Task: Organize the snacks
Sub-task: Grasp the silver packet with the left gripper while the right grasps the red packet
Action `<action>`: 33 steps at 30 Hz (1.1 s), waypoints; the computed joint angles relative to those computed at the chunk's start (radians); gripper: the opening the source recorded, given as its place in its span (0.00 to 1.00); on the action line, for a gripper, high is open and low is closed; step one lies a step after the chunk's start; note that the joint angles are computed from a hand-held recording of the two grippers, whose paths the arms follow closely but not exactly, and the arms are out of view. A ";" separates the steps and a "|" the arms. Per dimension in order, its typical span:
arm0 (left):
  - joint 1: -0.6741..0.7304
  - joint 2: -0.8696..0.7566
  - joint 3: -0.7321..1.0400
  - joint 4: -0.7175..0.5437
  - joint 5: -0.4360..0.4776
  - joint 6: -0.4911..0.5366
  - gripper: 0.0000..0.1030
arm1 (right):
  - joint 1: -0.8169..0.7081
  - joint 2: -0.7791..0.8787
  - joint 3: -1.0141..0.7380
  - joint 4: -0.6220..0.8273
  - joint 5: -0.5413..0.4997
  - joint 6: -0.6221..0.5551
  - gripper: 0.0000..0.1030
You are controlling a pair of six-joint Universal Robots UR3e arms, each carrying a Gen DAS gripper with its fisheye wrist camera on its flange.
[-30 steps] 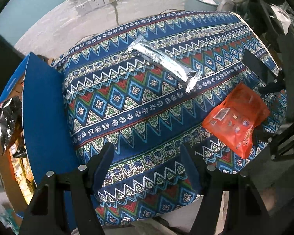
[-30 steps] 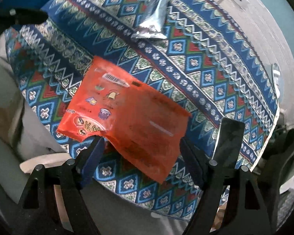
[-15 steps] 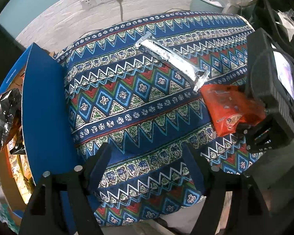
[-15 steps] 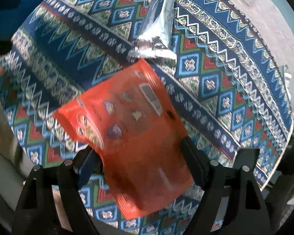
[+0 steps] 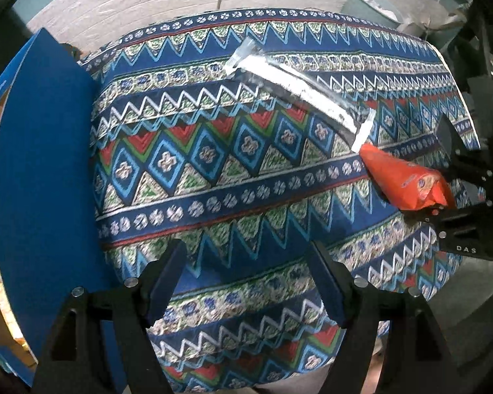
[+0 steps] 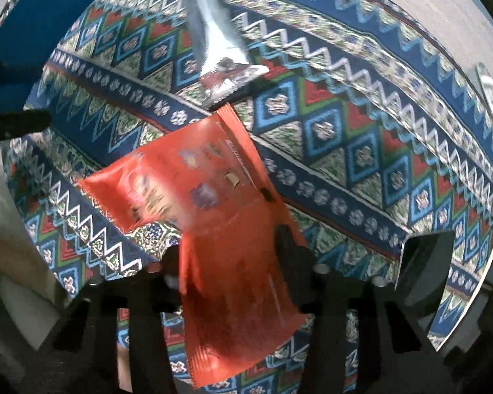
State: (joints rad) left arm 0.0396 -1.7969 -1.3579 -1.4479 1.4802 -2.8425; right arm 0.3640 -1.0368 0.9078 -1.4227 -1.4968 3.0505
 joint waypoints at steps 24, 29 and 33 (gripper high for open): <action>-0.099 -0.557 0.733 -0.129 -0.153 -0.519 0.79 | -0.249 -0.171 0.059 -0.120 -0.016 0.026 0.30; -0.126 -0.728 1.026 -0.258 -0.175 -0.607 0.79 | -0.262 -0.189 0.051 -0.115 0.001 0.010 0.30; -0.147 -0.811 1.150 -0.304 -0.151 -0.620 0.79 | -0.239 -0.145 0.022 -0.144 -0.001 0.043 0.30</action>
State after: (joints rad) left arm -0.1073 -2.6080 -0.2084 -1.7523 1.3289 -3.4630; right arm 0.1247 -1.1822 0.9294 -1.5664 -1.4975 3.0935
